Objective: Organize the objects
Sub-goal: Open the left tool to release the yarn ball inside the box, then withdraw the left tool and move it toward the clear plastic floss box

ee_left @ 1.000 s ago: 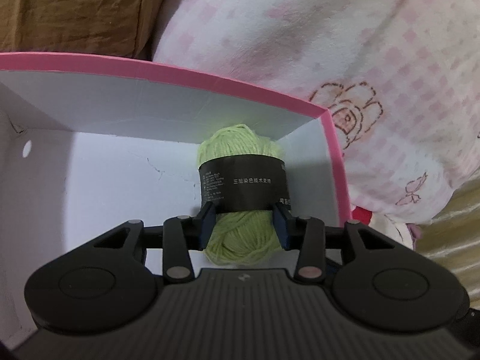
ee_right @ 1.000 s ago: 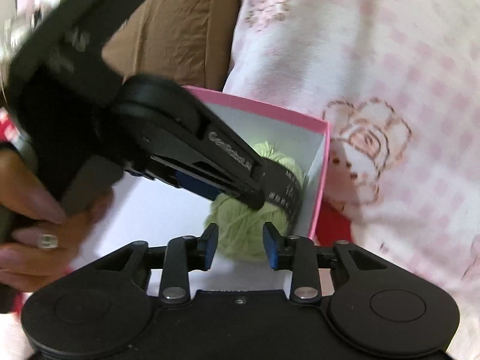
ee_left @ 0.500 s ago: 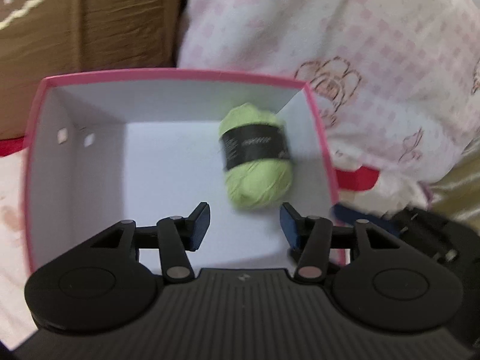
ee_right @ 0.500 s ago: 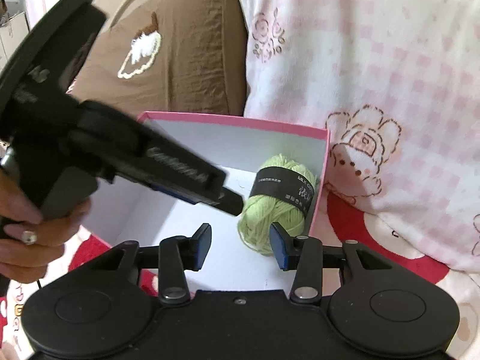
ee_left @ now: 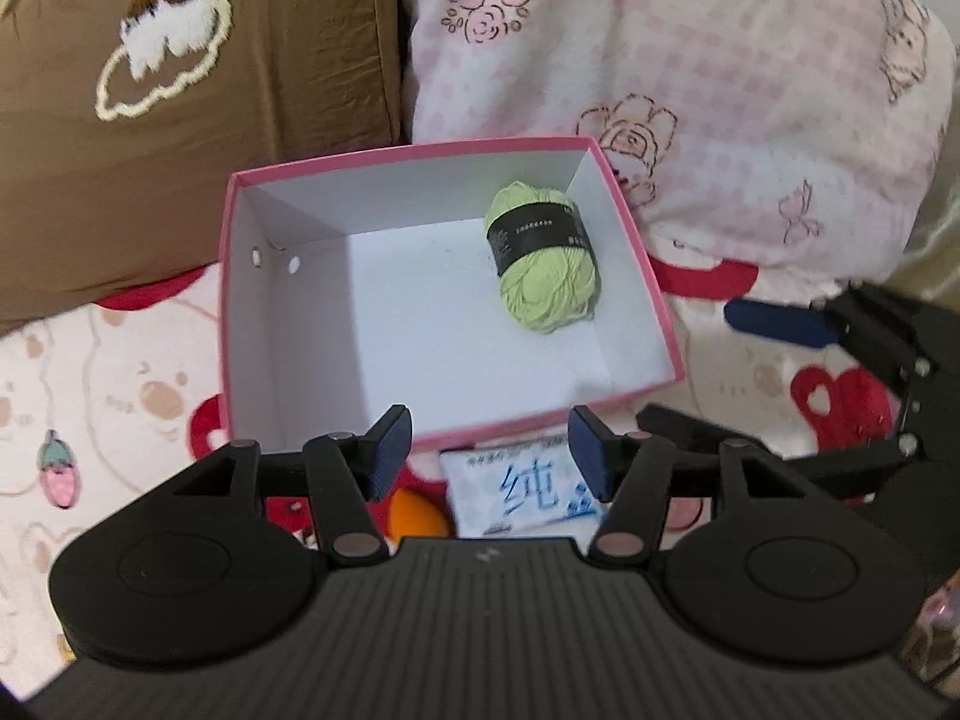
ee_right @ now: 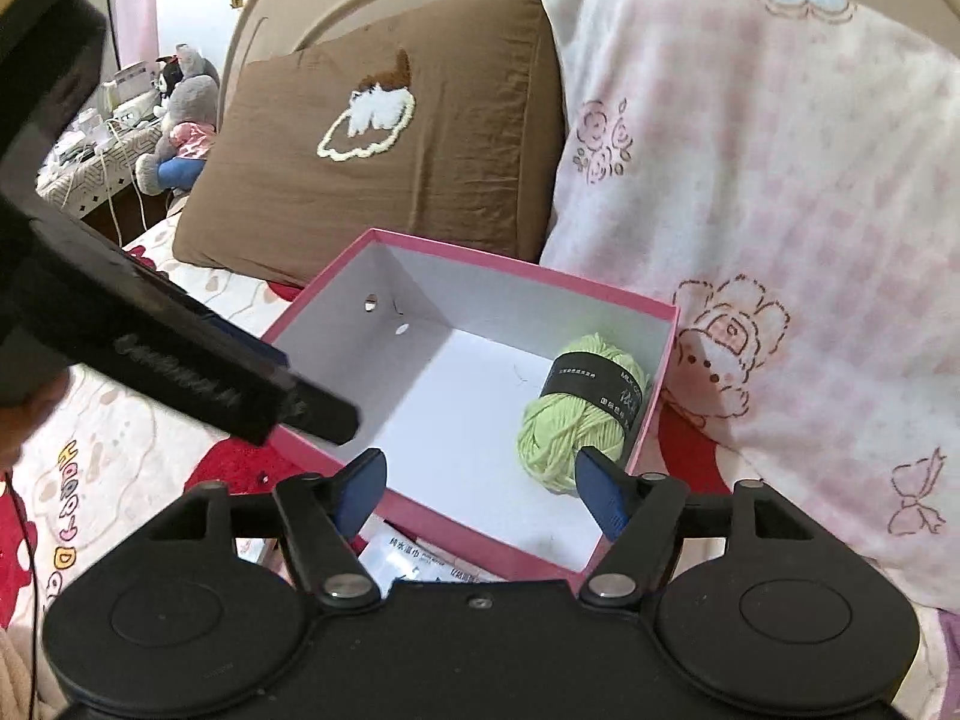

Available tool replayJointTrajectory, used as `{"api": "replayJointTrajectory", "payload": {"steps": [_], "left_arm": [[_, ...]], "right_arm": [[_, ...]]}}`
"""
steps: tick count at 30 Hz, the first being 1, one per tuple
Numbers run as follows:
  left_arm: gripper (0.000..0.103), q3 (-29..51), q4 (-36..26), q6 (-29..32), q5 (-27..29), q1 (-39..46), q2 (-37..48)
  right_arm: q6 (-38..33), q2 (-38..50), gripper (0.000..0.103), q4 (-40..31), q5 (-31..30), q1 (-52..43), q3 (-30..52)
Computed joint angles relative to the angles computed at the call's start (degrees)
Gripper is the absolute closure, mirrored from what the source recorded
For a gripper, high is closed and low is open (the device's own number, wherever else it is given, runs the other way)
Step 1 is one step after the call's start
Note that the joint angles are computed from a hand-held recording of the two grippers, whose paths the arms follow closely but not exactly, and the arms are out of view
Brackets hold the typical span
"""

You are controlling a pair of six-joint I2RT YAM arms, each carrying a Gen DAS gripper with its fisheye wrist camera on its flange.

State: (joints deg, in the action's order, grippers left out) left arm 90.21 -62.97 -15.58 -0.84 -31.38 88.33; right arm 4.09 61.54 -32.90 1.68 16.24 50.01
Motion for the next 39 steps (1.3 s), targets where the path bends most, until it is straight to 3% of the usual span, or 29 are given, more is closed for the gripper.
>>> {"api": "replayJointTrajectory", "payload": {"steps": [6,9,11,16,23,34,39], "left_arm": [[0.042,0.9,-4.4,-0.6,1.9,0.1,-4.5],[0.037,0.2,-5.2,-0.3,1.2,-0.2,-7.3],[0.031,-0.3,-5.5,-0.1,1.0,-0.3,-8.6],[0.019,-2.2,-6.6,-0.3,-0.8,-0.4,-11.4],[0.007,-4.9,-8.9,2.0,3.8,2.4,-15.6],[0.005,-11.7,-10.7,7.2,10.3,8.6,-24.9],[0.005,-14.7,-10.5,8.3,10.7,9.2,-27.3]], "right_arm": [[-0.5,-4.0,0.028,-5.4,3.0,3.2,1.6],[-0.1,-5.6,0.019,-6.8,3.1,3.2,2.2],[0.1,-7.6,0.007,-5.8,3.9,3.6,1.3],[2.5,-10.1,0.007,-6.0,5.9,4.7,1.1],[5.5,-11.0,0.007,-12.3,8.6,9.2,3.6],[13.1,-13.1,0.007,-21.6,14.3,21.5,6.2],[16.0,-14.5,0.007,-23.8,16.4,26.8,6.2]]}}
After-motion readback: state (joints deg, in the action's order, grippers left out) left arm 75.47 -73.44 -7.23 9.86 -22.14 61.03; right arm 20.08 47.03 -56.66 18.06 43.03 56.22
